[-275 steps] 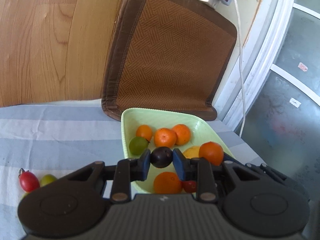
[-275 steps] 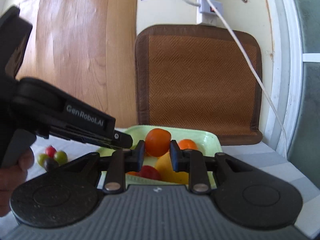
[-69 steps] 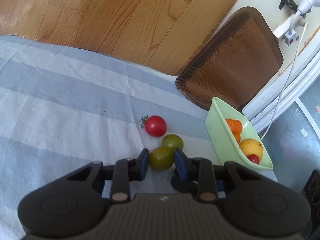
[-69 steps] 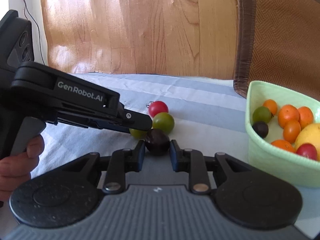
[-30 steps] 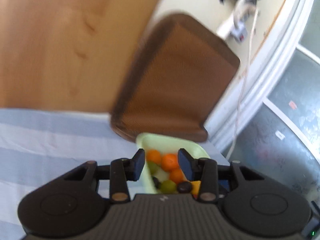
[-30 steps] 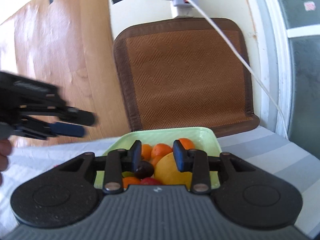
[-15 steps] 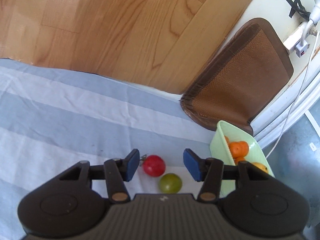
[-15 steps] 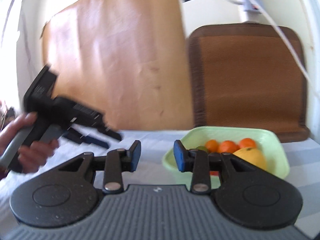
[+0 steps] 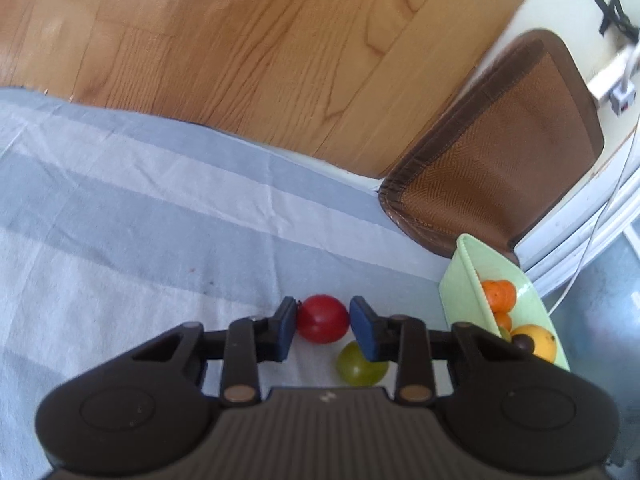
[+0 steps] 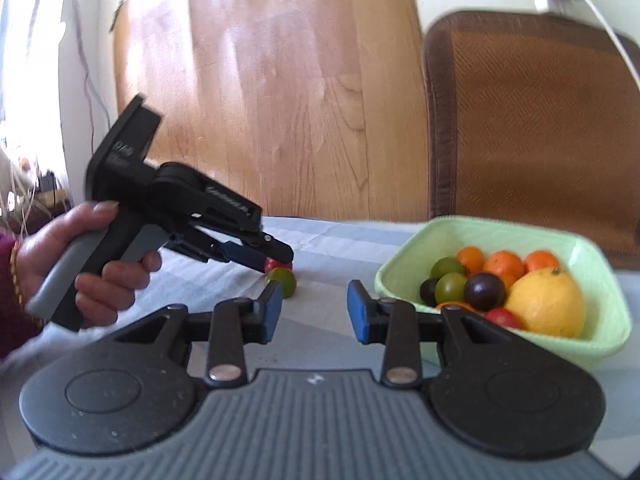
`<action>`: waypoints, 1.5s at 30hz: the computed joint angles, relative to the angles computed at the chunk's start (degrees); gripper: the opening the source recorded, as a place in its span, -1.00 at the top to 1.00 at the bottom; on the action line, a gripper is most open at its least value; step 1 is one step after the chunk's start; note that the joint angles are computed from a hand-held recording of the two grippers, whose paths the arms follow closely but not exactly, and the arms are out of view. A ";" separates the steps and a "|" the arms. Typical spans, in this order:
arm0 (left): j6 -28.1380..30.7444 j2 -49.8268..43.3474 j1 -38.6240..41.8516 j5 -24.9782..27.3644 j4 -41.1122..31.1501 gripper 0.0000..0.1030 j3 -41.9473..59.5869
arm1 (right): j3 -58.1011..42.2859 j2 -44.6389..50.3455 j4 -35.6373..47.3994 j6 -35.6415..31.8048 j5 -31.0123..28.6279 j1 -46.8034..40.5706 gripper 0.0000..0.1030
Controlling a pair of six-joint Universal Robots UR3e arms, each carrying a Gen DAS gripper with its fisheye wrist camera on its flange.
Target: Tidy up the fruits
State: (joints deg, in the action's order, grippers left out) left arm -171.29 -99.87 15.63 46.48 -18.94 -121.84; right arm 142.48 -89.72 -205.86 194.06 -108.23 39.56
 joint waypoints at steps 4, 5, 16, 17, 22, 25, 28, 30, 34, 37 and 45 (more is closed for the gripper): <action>3.67 3.13 5.68 -4.07 -4.52 0.42 -3.34 | -7.36 2.08 10.33 3.65 5.63 -2.39 0.23; 4.93 4.15 7.22 -5.05 -6.30 0.42 -4.20 | -11.12 4.53 13.47 3.07 3.99 -1.30 0.23; 20.29 17.52 16.80 -10.72 -25.98 0.42 -12.54 | -29.54 15.93 29.55 5.71 -1.29 2.05 0.88; 21.46 18.65 16.93 -10.82 -27.45 0.42 -13.08 | -27.23 14.50 28.24 6.78 -2.09 2.62 0.89; 28.64 27.31 19.56 -11.86 -35.39 0.42 -17.83 | -20.44 8.87 27.96 10.39 -5.84 6.60 0.82; 34.14 33.07 23.42 -13.03 -41.40 0.42 -19.99 | -23.01 9.41 29.09 10.26 -7.38 6.76 0.67; 36.42 36.87 27.07 -13.52 -42.35 0.42 -21.92 | -26.58 12.63 25.15 12.42 -4.78 3.79 0.04; 37.55 37.20 29.28 -13.73 -42.88 0.42 -22.40 | -32.41 17.63 24.41 12.68 -4.54 2.42 -0.06; 36.93 32.19 30.53 -13.91 -41.79 0.42 -20.93 | -49.20 28.52 32.43 13.06 -4.98 -0.56 -0.06; 36.05 29.49 29.94 -14.30 -40.71 0.42 -19.90 | -64.29 37.80 43.09 16.09 -7.40 -2.80 -0.06; 34.01 26.47 29.83 -14.80 -41.01 0.41 -18.51 | -95.11 55.21 63.18 14.88 -9.46 -6.25 0.24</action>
State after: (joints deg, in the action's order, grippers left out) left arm -137.28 -73.40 45.46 31.68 -59.94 -140.34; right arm 47.37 -34.51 -142.68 208.94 -117.69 33.31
